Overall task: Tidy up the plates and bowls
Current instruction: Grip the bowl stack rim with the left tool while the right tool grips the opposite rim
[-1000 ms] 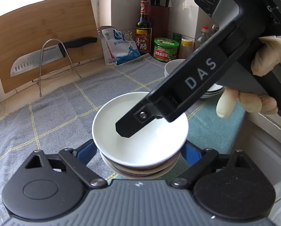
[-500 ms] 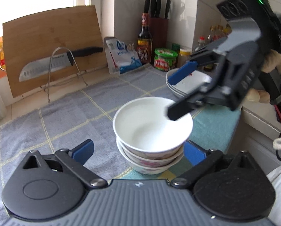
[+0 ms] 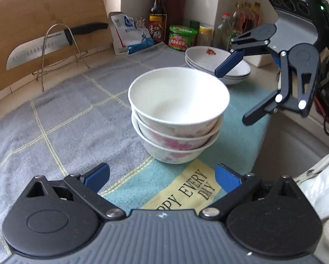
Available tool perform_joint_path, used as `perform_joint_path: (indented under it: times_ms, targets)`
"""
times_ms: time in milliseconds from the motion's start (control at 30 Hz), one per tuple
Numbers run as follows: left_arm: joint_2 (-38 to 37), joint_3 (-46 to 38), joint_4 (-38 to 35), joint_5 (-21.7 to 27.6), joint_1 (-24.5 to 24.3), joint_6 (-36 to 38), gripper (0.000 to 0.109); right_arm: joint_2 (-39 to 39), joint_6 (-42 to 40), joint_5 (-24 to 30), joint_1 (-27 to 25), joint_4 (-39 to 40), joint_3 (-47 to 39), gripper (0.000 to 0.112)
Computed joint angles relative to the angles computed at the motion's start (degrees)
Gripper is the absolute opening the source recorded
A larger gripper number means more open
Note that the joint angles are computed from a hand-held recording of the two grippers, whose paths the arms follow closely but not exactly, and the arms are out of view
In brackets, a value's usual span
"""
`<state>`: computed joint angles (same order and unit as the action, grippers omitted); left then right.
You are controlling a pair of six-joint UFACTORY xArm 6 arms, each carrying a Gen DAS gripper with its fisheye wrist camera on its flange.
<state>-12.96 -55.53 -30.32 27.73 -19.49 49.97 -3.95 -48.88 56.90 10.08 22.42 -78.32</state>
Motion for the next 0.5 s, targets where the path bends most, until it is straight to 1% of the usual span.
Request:
perform_joint_path:
  times_ms: [67, 167, 233, 400, 500]
  targets:
    - [1.1, -0.2, 2.6, -1.3, -0.5, -1.3, 0.101, 0.2, 0.5, -2.6, 1.2, -2.7, 1.8, 0.103]
    - [3.4, -1.9, 4.0, -1.0, -0.4, -1.1, 0.101, 2.2, -0.7, -2.8, 1.9, -3.1, 1.5, 0.103]
    - [5.0, -3.5, 3.2, -0.1, -0.2, 1.4, 0.101, 3.6, -2.7, -1.9, 2.1, -1.7, 0.7, 0.103]
    - [8.9, -7.3, 4.4, 1.7, 0.0, 6.3, 0.100, 5.7, -7.2, -1.9, 2.9, -0.7, -0.8, 0.103]
    - [10.3, -9.5, 3.5, 4.0, 0.2, 10.2, 0.100, 7.1, -9.6, 0.0, 2.5, 0.6, -2.9, 0.103]
